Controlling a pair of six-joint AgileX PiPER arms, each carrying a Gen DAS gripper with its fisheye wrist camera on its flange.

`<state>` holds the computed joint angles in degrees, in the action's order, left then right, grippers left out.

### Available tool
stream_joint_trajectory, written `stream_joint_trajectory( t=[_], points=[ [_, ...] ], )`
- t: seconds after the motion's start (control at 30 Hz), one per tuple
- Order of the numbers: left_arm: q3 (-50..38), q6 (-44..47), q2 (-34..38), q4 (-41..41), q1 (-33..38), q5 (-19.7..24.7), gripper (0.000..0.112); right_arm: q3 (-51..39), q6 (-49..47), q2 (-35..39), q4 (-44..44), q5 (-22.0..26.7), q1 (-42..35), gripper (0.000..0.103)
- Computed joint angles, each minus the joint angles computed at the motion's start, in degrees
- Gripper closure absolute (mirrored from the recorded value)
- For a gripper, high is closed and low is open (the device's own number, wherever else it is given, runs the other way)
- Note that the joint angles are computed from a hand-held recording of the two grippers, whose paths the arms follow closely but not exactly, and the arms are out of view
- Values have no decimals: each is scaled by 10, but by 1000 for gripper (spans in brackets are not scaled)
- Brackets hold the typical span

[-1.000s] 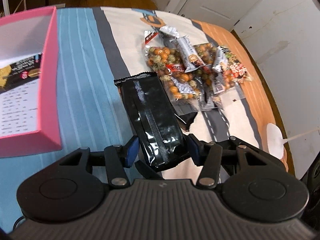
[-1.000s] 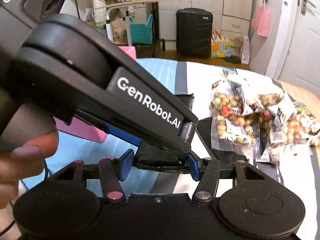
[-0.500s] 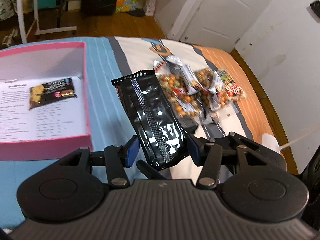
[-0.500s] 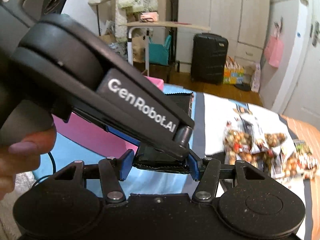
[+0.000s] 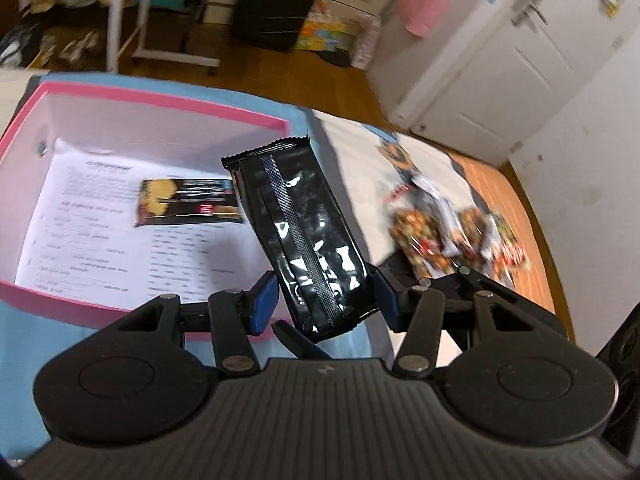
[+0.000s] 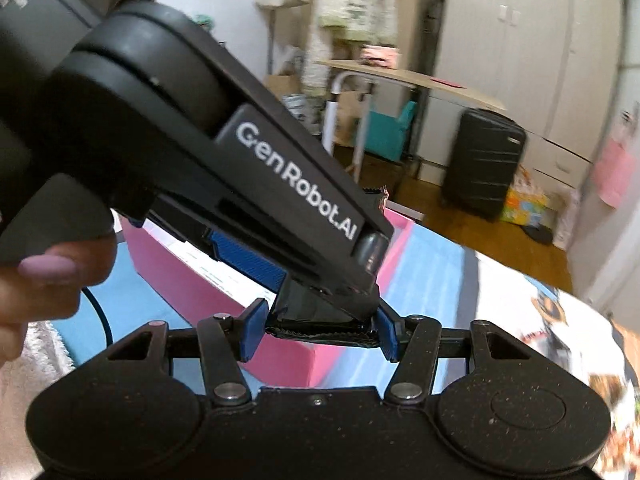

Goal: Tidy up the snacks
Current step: 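Carry the black bar with the left tool into the pink box and release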

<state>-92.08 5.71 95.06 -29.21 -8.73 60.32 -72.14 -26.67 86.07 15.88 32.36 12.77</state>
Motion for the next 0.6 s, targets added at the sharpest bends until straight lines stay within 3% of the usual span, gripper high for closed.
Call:
stream_joint_trajectory(
  t=[0.1,0.23,0.47,0.6],
  points=[
    [-5,-19,14,16,14,-7,61,-62,-71,59,70,41,-15,42],
    [-43,-65,52,29,41,8,61,-154,-113,137,92,94,-12,42],
    [-96,-136,113,61,64,40,60,-341,-138,266,124,255,-16,42],
    [-86,-167,120,79,68,33,58,-465,-147,338,145,357,-24,42]
  ],
)
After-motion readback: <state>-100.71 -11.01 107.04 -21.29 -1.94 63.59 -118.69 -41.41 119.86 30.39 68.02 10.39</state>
